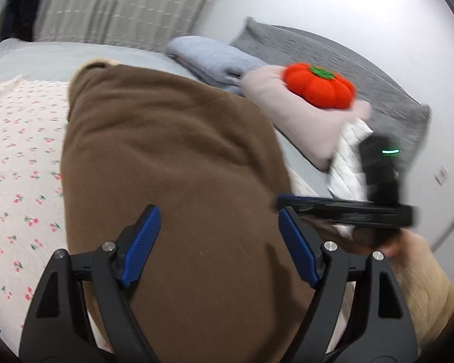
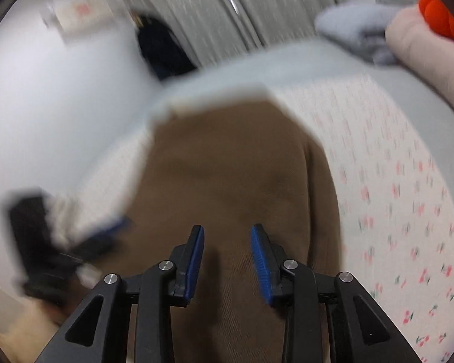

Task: Fold large clothes

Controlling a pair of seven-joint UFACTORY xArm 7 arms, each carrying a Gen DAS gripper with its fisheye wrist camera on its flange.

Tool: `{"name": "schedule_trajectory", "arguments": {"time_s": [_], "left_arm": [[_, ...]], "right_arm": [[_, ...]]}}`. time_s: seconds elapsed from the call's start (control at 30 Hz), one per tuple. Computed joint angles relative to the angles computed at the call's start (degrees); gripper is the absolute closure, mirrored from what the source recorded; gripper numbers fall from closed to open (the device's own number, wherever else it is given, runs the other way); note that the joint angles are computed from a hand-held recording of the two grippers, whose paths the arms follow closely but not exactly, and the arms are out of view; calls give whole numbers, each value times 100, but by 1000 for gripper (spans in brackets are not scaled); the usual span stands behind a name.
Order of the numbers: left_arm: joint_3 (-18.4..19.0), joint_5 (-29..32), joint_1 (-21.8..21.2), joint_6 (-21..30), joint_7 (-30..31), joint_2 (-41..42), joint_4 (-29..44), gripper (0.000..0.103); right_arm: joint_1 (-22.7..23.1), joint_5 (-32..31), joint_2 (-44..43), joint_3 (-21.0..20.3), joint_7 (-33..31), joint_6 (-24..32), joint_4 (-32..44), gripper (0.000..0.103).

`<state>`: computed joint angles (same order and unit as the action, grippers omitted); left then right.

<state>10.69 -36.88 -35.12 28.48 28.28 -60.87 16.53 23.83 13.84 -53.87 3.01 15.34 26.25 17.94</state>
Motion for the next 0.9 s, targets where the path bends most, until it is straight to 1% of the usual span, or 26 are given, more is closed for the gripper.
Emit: {"name": "schedule_trajectory", "arguments": {"time_s": [0.03,0.1,0.13,0.17,0.2,0.27,0.3,0.33,0.4,0.43,0.5,0.53,0.6,0.63,0.67,0.7,0.73,0.77,0.8,0.83,0.87,0.9], "left_arm": [[13,108,-4,155,97,-61,-5,23],[-349,608,150,561,305,-357,-103,22],[-487,858,219,773,414,-480,-111,21],[-549,1040,262,962,516,-604,-91,21],[-432,1085,255,1204,581,-642,20,21],[-102,902,243,1508,617,-531,287,21],[3,743,281,1440,630,-464,375,20],[70,563,331,1249,631,-376,432,20],[169,296,388,986,612,-82,572,20],[210,172,412,863,586,94,640,20],[382,-221,342,563,534,509,789,20],[560,-484,221,412,612,702,858,20],[813,-975,51,181,772,994,947,20],[997,-1191,-18,197,890,1145,1007,20],[1310,-1473,-170,345,1099,1321,1064,20],[1427,-1675,-240,381,1337,1367,1038,20],[1468,-1804,-237,406,1557,1345,969,20],[1495,-1848,-219,490,1763,1375,961,20],[1532,-1906,-198,569,2000,1352,923,20],[1519,-1956,-154,625,2179,1328,877,20],[1426,-1911,-62,672,2306,1342,818,20],[1281,-1867,55,675,2353,1371,778,20]], "right_arm": [[89,58,-89,-171,-117,25,-154,75],[282,340,-184,-517,-243,-96,-329,77],[349,511,-384,-748,-288,31,-359,77],[337,629,-604,-888,-315,217,-379,75],[284,731,-777,-951,-278,452,-343,73],[141,802,-852,-933,-206,1012,2,58],[113,806,-763,-873,-229,1180,252,43],[101,783,-594,-776,-294,1252,523,33],[90,692,-149,-578,-501,1249,997,31],[96,586,223,-454,-639,1264,1382,31],[15,421,768,-170,-766,1196,1895,30],[-73,254,1107,16,-816,1129,2202,30],[-192,-13,1793,241,-1011,726,2628,30],[-155,-76,2042,283,-1157,590,2766,34],[-88,-96,2230,308,-1303,467,2837,39],[24,-96,2517,328,-1503,352,2947,49],[129,-19,2751,245,-1741,290,3016,55],[219,44,3047,226,-1954,253,3111,57],[203,-19,3362,301,-2059,253,3243,58],[81,-215,3582,418,-2034,200,3330,58],[-178,-648,3835,684,-1814,-40,3335,58],[-252,-840,3972,709,-1731,-214,3304,59]]}}
